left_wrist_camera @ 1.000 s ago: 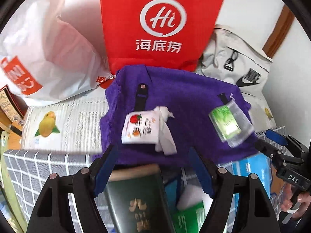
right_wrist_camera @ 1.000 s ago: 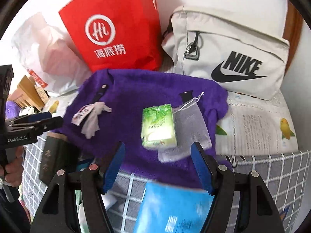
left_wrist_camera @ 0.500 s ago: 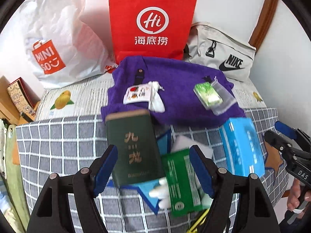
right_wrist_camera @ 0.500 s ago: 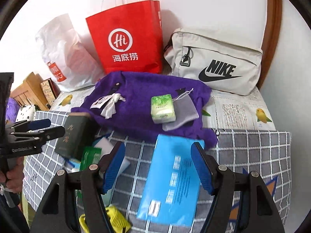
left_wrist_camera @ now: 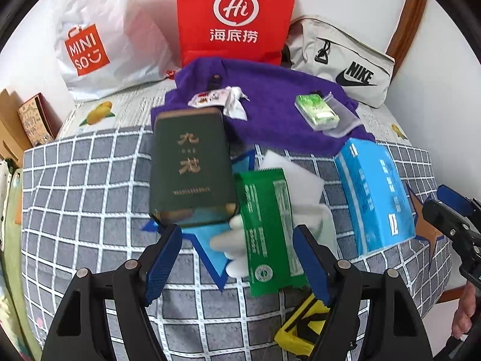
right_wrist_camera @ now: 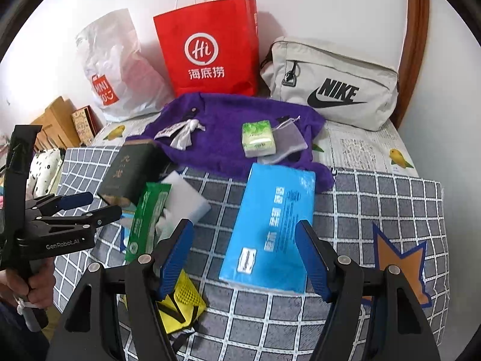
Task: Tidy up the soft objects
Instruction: 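Return to the pile and grasp the green wet-wipe packet with the left gripper, then grasp the white glove with the right gripper while the left holds the green packet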
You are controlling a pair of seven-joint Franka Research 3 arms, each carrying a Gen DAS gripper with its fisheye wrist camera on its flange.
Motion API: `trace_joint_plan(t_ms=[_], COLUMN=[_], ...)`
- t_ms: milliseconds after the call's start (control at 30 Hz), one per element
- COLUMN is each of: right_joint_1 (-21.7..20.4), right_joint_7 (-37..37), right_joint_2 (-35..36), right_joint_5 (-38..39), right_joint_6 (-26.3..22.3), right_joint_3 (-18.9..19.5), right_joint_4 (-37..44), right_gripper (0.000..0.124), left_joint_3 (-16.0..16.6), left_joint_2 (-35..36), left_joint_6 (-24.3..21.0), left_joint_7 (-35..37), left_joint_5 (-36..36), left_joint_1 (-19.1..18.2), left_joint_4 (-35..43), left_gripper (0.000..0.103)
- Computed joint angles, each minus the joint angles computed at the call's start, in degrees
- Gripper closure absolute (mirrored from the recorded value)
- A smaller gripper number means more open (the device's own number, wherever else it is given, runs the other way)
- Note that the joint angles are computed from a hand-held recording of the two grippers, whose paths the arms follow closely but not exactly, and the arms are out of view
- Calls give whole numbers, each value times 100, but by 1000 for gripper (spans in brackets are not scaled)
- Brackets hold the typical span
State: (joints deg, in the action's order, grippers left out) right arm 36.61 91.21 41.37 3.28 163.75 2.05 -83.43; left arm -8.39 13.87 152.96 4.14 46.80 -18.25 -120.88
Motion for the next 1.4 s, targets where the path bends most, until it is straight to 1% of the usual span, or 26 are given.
trace_joint_plan(t_ms=[100, 233, 267, 333, 467, 533, 633, 733, 800, 900, 967, 1067, 1167, 1267, 1400], right_joint_1=[-76, -215, -221, -215, -301, -326, -334, -288, -221, -195, -214, -284, -278, -224, -174], right_joint_7=[-119, -296, -320, -316, -425, -463, -476, -457, -388, -318, -332, -414, -449, -481, -568], right_joint_2=[59, 201, 226, 299, 429, 484, 571, 627, 669, 711, 716, 696, 673, 625, 511], right_joint_5=[44, 162, 175, 197, 287, 314, 336, 283, 202, 143, 139, 202, 238, 225, 215], right_joint_6=[-33, -246, -267, -355, -498, -563, -705, -735, -766, -787, -802, -827, -780, -727, -656], right_joint_3=[80, 211, 206, 178, 244, 251, 234, 154, 66, 32, 69, 177, 202, 203, 244], right_joint_4=[2, 125, 144, 236, 400, 469, 594, 653, 721, 797, 823, 830, 813, 748, 568], right_gripper=[54, 54, 54, 54, 54, 54, 54, 54, 54, 54, 54, 54, 54, 54, 54], left_joint_3=[42, 97, 108, 93, 138, 144, 185, 240, 254, 242, 260, 288, 351, 351, 315], left_joint_2=[78, 238, 294, 426, 687, 855, 994, 1036, 1104, 1162, 1054, 812, 580, 399, 234], left_joint_6=[58, 195, 168, 28, 28, -252, -250, -69, -126, -249, -144, 219, 386, 648, 491], left_joint_7=[-247, -481, -490, -377, -245, -81, -30, -45, 63, 291, 329, 250, 38, -149, -345], left_joint_5=[179, 311, 350, 306, 306, 174, 30, -62, -109, -219, -194, -136, 101, 270, 461], left_joint_1=[-66, -117, -145, -184, -258, -313, -310, -294, -317, -333, -333, -279, -313, -259, -251], left_joint_4=[-1, 54, 112, 283, 596, 817, 918, 904, 980, 1041, 907, 617, 417, 209, 91], left_gripper=[28, 28, 29, 30, 30, 30, 30, 35, 40, 62, 66, 67, 67, 67, 67])
